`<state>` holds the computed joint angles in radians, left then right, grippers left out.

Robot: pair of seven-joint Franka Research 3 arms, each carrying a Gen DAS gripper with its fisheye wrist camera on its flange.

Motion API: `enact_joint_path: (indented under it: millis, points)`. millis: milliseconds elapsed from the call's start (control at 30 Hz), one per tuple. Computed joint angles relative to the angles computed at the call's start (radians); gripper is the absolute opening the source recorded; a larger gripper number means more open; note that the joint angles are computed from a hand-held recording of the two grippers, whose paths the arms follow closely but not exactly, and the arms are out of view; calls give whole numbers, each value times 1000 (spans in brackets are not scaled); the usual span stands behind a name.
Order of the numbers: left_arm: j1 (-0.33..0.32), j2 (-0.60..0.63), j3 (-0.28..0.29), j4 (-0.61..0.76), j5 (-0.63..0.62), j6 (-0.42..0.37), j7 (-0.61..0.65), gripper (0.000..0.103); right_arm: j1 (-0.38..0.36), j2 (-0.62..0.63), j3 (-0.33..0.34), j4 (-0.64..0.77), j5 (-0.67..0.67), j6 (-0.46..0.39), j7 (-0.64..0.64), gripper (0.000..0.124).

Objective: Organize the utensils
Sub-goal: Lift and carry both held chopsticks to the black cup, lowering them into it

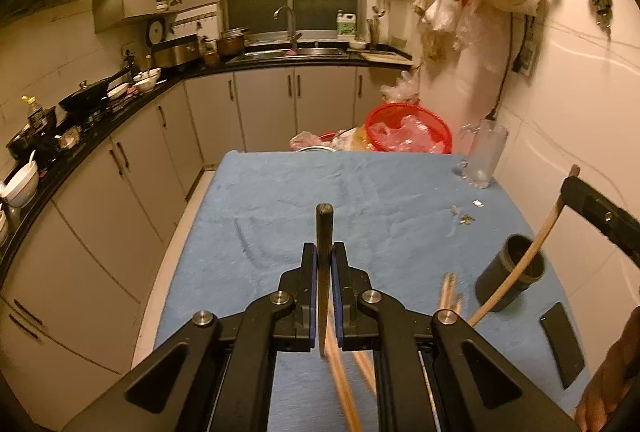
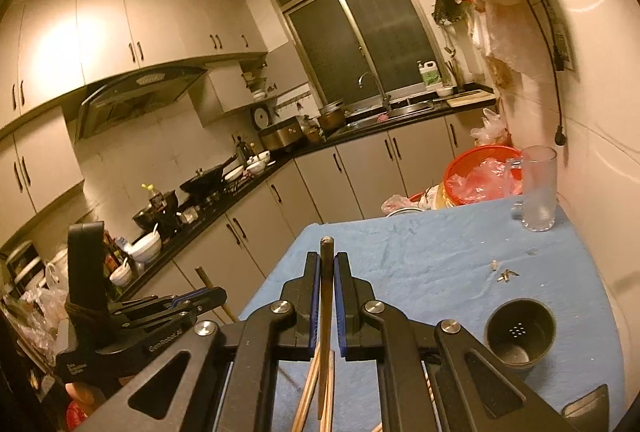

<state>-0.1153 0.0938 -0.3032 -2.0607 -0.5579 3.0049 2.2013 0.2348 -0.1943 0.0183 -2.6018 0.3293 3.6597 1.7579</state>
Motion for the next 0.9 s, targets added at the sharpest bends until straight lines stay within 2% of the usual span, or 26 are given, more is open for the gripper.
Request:
enact_joint_path:
  millis: [133,433,733,900]
  points:
    - [-10,-18,-18,26,-61,-37,63,7,-21,-41,-12,-29,11,14,-3,7]
    - [-90,-41,-4,118,-200,-159,182,7,-107,-151,-2,-71,130,18,-106,7]
    - [-156,-20,-14,228,-238,-250,194,7,-191,-216,-6,-79,212,6,-195,7]
    - [-176,15,-35,281,-238,-277,179,7,-205,-206,-50,-70,199,-15,-196,7]
